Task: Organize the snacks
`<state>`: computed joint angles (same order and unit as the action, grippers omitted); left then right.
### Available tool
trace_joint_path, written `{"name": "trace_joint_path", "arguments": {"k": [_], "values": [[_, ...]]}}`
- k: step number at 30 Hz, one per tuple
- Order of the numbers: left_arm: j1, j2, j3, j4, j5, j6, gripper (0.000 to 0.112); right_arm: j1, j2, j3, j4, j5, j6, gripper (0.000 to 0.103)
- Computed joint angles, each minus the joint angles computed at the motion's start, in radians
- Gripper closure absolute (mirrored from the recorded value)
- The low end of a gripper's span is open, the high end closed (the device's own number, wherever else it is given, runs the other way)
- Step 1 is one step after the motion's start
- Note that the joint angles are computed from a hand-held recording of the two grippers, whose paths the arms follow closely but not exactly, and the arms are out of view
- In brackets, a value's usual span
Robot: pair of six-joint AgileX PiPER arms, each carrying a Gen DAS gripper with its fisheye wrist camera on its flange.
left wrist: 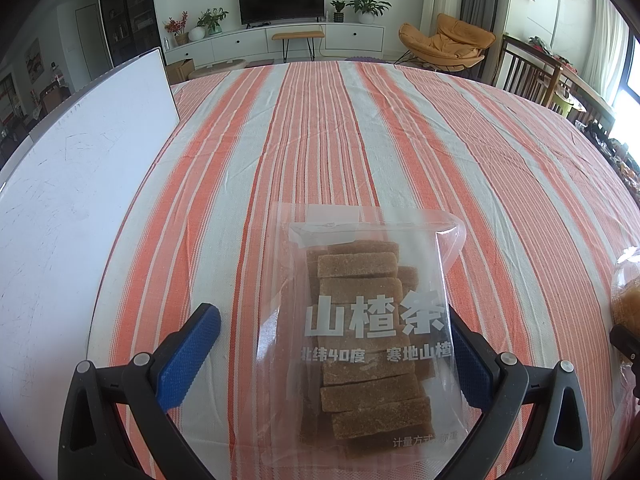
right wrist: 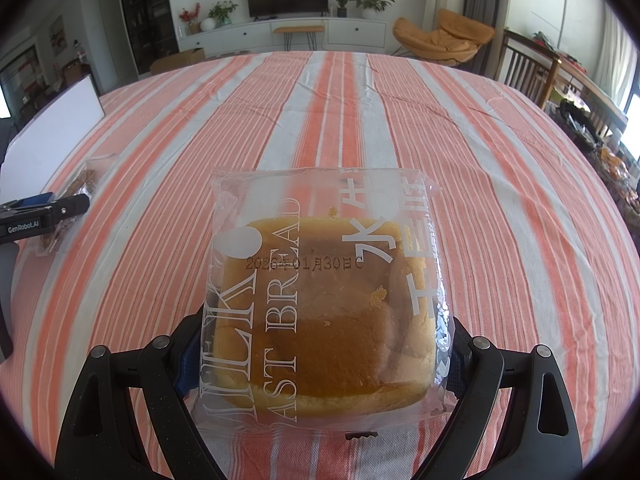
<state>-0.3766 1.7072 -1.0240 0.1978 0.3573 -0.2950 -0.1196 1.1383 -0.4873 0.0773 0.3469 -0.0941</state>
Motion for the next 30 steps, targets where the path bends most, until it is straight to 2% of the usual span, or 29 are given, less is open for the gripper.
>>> {"name": "trace_joint_path", "arguments": {"k": [16, 18, 19, 20, 22, 24, 26, 28, 29, 30], "values": [[-0.001, 0.002, -0.001, 0.002, -0.001, -0.007, 0.009, -0.01, 0.001, 0.003, 0.016, -0.003, -0.023, 0.011], [-0.005, 0.0, -0.01, -0.008, 0.027, 0.0, 0.009, -0.015, 0.002, 0.002, 0.03, -0.001, -0.044, 0.011], [-0.002, 0.004, -0.04, -0.055, 0.092, 0.05, 0.009, -0.028, 0.01, -0.011, 0.065, 0.021, -0.097, 0.011], [0.002, 0.016, -0.086, -0.104, 0.178, 0.103, 0.009, -0.056, 0.033, -0.048, 0.119, 0.081, -0.19, 0.011], [0.004, 0.058, -0.199, -0.156, 0.359, 0.17, 0.009, -0.101, 0.089, -0.155, 0.157, 0.258, -0.298, 0.013], [0.001, 0.093, -0.272, -0.181, 0.46, 0.219, 0.009, -0.149, 0.117, -0.236, 0.193, 0.373, -0.345, 0.013], [-0.01, 0.107, -0.301, -0.184, 0.498, 0.241, 0.01, -0.176, 0.147, -0.317, 0.202, 0.469, -0.34, 0.013], [-0.022, 0.084, -0.28, -0.184, 0.48, 0.249, 0.018, -0.191, 0.195, -0.382, 0.209, 0.544, -0.342, 0.014], [-0.027, 0.06, -0.26, -0.184, 0.46, 0.249, 0.032, -0.183, 0.21, -0.398, 0.187, 0.557, -0.317, 0.016], [-0.029, 0.039, -0.245, -0.186, 0.451, 0.25, 0.049, -0.183, 0.216, -0.405, 0.177, 0.564, -0.307, 0.029]]}}
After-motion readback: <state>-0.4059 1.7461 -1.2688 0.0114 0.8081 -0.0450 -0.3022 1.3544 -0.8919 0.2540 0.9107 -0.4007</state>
